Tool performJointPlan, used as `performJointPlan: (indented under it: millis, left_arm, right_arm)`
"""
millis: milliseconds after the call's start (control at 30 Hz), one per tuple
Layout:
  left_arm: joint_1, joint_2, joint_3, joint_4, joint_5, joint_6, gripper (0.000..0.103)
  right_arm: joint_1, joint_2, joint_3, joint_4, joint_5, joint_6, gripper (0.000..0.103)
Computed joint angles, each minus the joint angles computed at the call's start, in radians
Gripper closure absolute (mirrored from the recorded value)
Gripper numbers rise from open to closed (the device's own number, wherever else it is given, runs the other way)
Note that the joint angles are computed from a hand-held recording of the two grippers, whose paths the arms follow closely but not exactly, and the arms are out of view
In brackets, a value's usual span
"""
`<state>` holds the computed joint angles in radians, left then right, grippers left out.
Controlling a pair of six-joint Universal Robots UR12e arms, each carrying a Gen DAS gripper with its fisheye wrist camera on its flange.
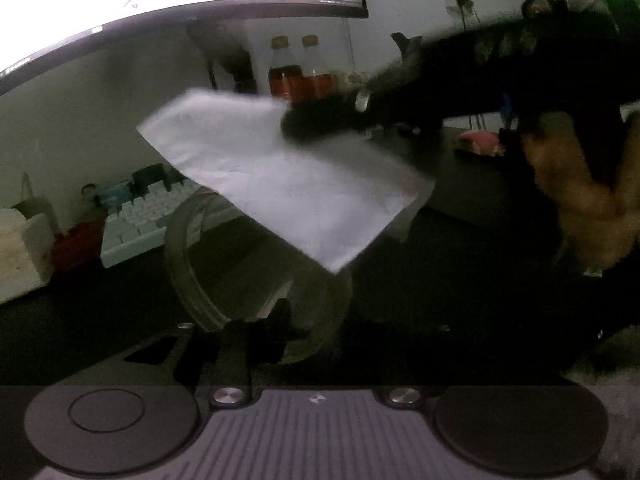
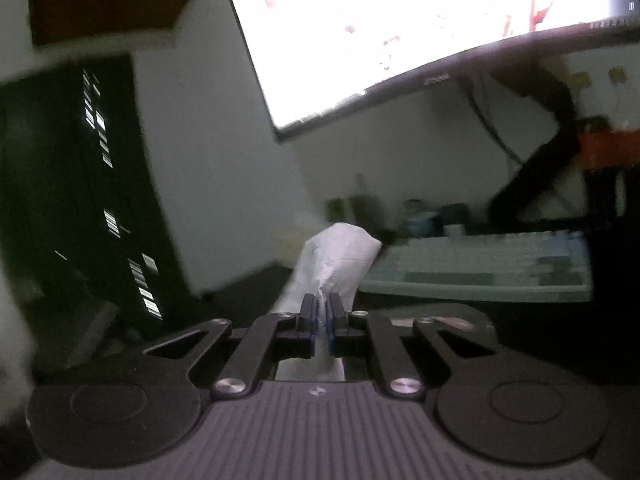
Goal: Clean container
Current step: 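Grasp the clear jar with the left gripper while the right gripper brings the towel over, then wipe the jar's outer wall with the towel in the right gripper while the left holds it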
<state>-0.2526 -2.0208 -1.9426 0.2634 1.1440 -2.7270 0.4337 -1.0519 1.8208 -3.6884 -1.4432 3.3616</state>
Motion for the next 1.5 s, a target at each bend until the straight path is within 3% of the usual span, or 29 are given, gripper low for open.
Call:
performJointPlan:
  millis: [67, 167, 233, 300, 333, 433, 500, 600, 667, 700, 733, 767, 800, 933, 1100, 1333, 1433, 1500]
  left_arm:
    - [-0.007, -0.008, 0.005, 0.019, 0.016, -0.019, 0.077]
    - [-0.013, -0.015, -0.001, 0.062, 0.037, -0.049, 0.075]
    - [-0.016, -0.02, -0.004, 0.085, 0.049, -0.079, 0.072]
    - [-0.013, -0.041, 0.019, 0.09, 0.041, -0.103, 0.067]
    - [-0.012, -0.046, 0.024, 0.095, 0.039, -0.109, 0.065]
    - [-0.015, -0.056, 0.041, 0.089, 0.045, -0.118, 0.061]
    - [-0.018, -0.056, 0.047, 0.078, 0.055, -0.125, 0.058]
    - [-0.026, -0.049, 0.047, 0.06, 0.094, -0.151, 0.045]
    - [-0.035, -0.049, 0.047, 0.064, 0.133, -0.162, 0.037]
    - [-0.034, -0.052, 0.047, 0.072, 0.136, -0.167, 0.033]
    - [-0.033, -0.055, 0.047, 0.08, 0.138, -0.171, 0.031]
    - [-0.03, -0.056, 0.048, 0.081, 0.13, -0.169, 0.03]
    - [-0.026, -0.057, 0.05, 0.079, 0.12, -0.168, 0.028]
    - [-0.022, -0.055, 0.051, 0.072, 0.111, -0.163, 0.026]
    - [-0.019, -0.057, 0.054, 0.065, 0.1, -0.157, 0.026]
    - [-0.016, -0.062, 0.052, 0.079, 0.088, -0.153, 0.026]
    - [-0.016, -0.063, 0.054, 0.082, 0.09, -0.153, 0.026]
    - [-0.017, -0.065, 0.055, 0.084, 0.092, -0.153, 0.026]
  right_arm:
    - [0.015, 0.003, -0.001, 0.006, -0.064, -0.033, 0.094]
    - [0.02, 0.007, 0.0, 0.003, -0.092, -0.039, 0.094]
    - [0.029, 0.01, -0.002, 0.003, -0.146, -0.058, 0.086]
    - [0.039, 0.015, -0.006, 0.002, -0.204, -0.076, 0.065]
    - [0.044, 0.018, -0.01, 0.001, -0.23, -0.08, 0.06]
    - [0.035, 0.023, -0.013, -0.011, -0.201, -0.045, 0.048]
    - [0.031, 0.03, -0.019, -0.029, -0.17, -0.037, 0.036]
    - [0.039, 0.039, -0.038, -0.006, -0.187, -0.038, 0.035]
    - [0.039, 0.045, -0.046, 0.004, -0.178, -0.04, 0.036]
    - [0.038, 0.049, -0.046, -0.006, -0.169, -0.048, 0.044]
    - [0.037, 0.055, -0.046, -0.024, -0.162, -0.062, 0.056]
    - [0.035, 0.058, -0.046, -0.035, -0.154, -0.086, 0.08]
    - [0.034, 0.057, -0.045, -0.033, -0.151, -0.096, 0.093]
    - [0.023, 0.047, -0.041, -0.015, -0.144, -0.071, 0.094]
    - [0.009, 0.035, -0.039, -0.009, -0.198, 0.001, 0.093]
    - [0.011, 0.038, -0.045, 0.014, -0.043, -0.04, 0.093]
    - [0.021, 0.039, -0.05, 0.022, -0.082, -0.073, 0.093]
    - [0.022, 0.035, -0.052, 0.042, -0.153, -0.047, 0.093]
